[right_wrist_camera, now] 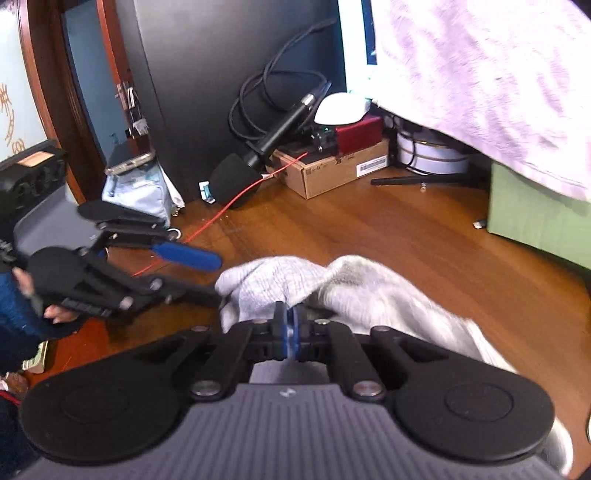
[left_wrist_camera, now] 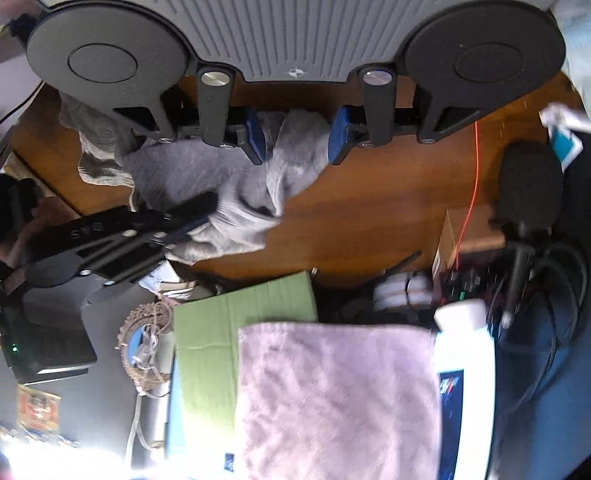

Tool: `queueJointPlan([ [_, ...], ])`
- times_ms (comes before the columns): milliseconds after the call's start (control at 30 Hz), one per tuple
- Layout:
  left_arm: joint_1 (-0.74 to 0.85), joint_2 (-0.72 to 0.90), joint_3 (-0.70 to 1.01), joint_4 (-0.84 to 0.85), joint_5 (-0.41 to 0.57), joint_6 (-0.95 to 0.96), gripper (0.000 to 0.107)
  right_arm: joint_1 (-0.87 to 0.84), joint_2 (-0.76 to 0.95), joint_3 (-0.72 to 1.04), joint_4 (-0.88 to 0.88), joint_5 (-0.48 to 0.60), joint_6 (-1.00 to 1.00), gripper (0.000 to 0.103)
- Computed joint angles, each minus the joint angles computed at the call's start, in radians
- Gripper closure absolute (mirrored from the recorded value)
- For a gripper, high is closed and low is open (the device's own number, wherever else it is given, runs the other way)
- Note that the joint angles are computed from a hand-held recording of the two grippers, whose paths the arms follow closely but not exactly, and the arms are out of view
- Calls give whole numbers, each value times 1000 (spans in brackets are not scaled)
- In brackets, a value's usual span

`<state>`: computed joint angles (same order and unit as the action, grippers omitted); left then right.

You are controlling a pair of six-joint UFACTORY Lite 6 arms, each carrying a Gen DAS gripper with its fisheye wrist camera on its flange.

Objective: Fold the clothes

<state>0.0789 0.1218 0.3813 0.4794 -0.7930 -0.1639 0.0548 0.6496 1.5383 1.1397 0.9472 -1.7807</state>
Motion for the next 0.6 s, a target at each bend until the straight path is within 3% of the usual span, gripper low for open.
queueJointPlan([
  [100,-34,-5,-7,-33,-5,60,101,-47,-59,-83,31,33,-65,100],
  [467,94,-232,-212,169,-14,0,101,-124,-195,-333,51,102,-239,99],
  [567,59,-208,-225,104,-27,67,101,-130,-184,-353,47,107,-252,90],
  [600,55,-204,-224,99,-30,69,101,-135,-174,-343,49,121,-244,81],
])
